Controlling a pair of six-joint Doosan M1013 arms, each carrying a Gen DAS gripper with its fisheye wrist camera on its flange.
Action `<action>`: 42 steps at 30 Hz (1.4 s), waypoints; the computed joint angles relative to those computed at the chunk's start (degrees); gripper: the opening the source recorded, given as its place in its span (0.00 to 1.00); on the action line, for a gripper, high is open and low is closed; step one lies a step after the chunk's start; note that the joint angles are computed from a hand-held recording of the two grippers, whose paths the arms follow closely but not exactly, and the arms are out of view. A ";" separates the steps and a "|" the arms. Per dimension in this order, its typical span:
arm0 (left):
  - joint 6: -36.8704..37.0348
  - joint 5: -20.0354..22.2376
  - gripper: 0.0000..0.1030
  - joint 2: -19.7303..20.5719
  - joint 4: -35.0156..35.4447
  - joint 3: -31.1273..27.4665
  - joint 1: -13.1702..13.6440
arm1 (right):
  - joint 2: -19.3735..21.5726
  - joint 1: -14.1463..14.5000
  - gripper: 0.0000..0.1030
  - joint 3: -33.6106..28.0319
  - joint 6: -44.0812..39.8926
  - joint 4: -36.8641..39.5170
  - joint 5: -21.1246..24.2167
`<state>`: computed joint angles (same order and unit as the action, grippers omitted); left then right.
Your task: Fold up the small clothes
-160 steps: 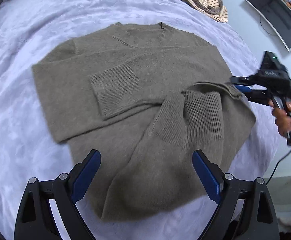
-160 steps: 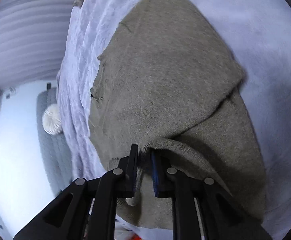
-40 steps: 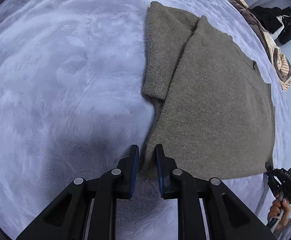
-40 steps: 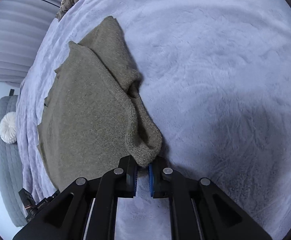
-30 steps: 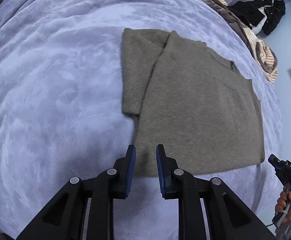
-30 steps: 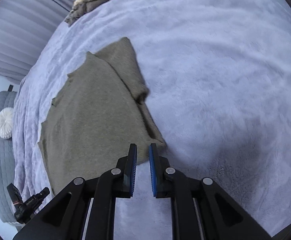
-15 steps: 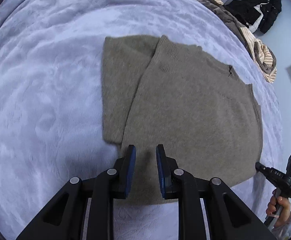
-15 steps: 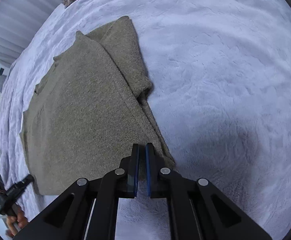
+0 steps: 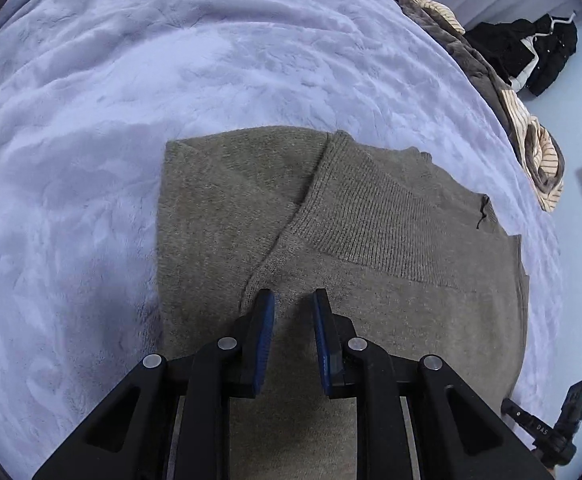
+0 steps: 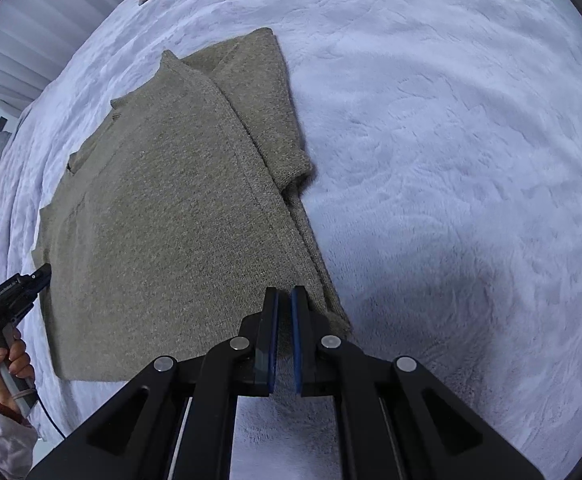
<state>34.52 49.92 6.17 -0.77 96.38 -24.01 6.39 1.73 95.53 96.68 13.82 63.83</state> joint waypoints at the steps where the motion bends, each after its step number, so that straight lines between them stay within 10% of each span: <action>1: -0.26 0.71 0.21 -0.14 1.01 -0.19 -0.24 | -0.10 0.07 0.04 -0.05 0.13 -0.10 0.12; 15: -2.25 11.89 0.21 -1.69 6.49 -1.77 -4.18 | -1.71 3.84 0.09 -0.89 -1.90 1.44 1.66; 16: -2.09 12.55 0.30 -1.70 6.26 -1.85 -4.46 | -1.66 4.15 0.09 -0.89 -2.34 2.03 1.96; 18: -4.09 13.26 0.91 -2.20 8.16 -1.54 -5.52 | -1.59 4.84 0.09 -0.88 -2.99 2.82 2.44; 19: -6.51 13.45 0.99 -2.68 10.97 -1.26 -6.45 | -1.54 5.17 0.09 -0.88 -3.42 3.21 2.71; 25: -8.23 14.78 0.99 -3.79 11.86 -0.63 -7.29 | -0.94 7.12 0.13 -1.28 -5.13 4.54 4.02; 29: -8.97 16.45 0.99 -3.59 10.84 -0.45 -6.76 | -0.80 7.95 0.45 -1.21 -5.79 6.30 4.21; 42: -7.35 18.18 0.99 -3.47 9.99 -0.46 -7.43 | 0.06 10.17 0.46 -1.43 -6.23 7.98 6.59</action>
